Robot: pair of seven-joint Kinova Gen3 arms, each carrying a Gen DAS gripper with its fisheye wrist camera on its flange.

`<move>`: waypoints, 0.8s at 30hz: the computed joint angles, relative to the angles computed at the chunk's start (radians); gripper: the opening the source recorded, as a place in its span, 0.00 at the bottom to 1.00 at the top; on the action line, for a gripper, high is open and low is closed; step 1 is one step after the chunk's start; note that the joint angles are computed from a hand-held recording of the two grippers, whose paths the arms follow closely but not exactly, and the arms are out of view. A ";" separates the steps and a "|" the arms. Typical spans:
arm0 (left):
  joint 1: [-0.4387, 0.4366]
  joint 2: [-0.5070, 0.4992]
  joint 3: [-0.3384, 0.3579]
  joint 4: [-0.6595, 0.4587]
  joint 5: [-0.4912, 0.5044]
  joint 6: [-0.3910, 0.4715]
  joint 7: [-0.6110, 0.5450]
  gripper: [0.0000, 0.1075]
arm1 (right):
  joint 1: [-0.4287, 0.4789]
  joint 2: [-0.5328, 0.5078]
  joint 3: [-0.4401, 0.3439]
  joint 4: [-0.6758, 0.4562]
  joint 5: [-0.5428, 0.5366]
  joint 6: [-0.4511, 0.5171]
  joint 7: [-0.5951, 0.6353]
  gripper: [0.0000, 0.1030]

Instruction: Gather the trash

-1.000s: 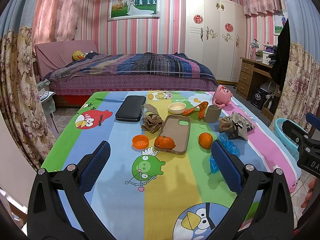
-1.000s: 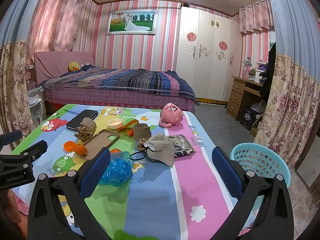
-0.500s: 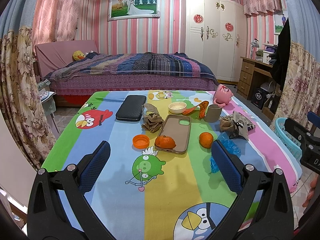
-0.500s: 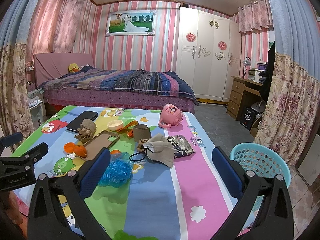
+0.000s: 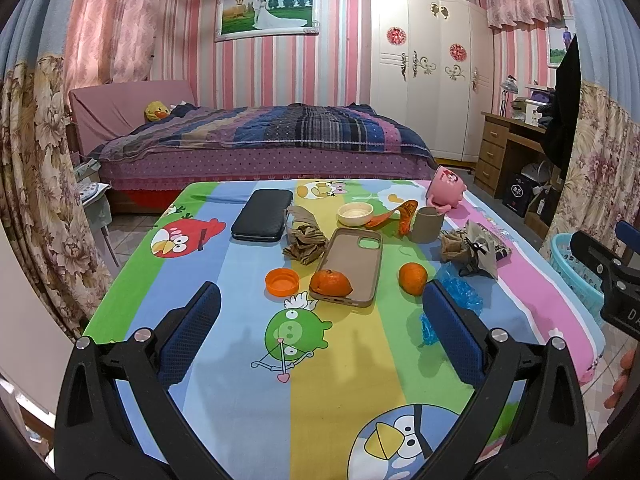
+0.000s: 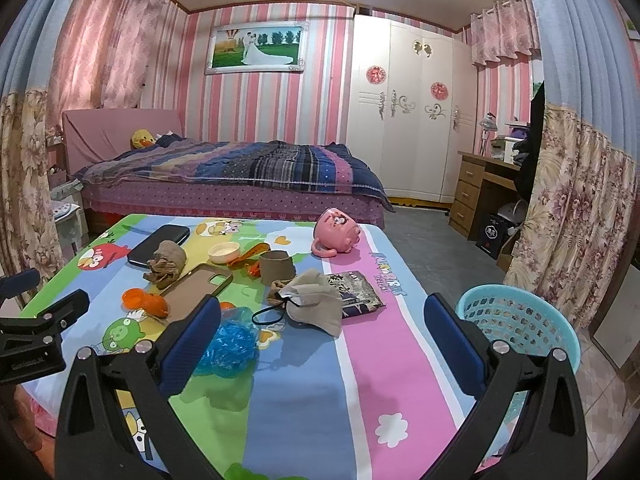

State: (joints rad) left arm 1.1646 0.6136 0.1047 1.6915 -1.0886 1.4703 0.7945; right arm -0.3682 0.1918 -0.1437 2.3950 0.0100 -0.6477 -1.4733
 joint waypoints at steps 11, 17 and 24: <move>-0.026 -0.016 0.001 0.018 0.016 -0.027 -0.003 0.91 | 0.034 0.030 0.009 -0.024 0.042 -0.008 -0.056 0.96; -0.065 -0.070 -0.003 0.048 -0.002 -0.032 -0.020 0.91 | -0.037 0.046 0.050 -0.032 -0.063 -0.051 0.104 0.96; -0.142 -0.103 0.007 0.083 -0.046 -0.058 -0.078 0.91 | 0.179 0.090 -0.169 -0.166 0.074 0.161 0.006 0.96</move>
State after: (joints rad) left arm 1.0229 0.5107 0.1119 1.7744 -1.1341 1.4123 0.7165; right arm -0.1895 0.2822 -0.3131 2.2290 0.0844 -0.4869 -1.4678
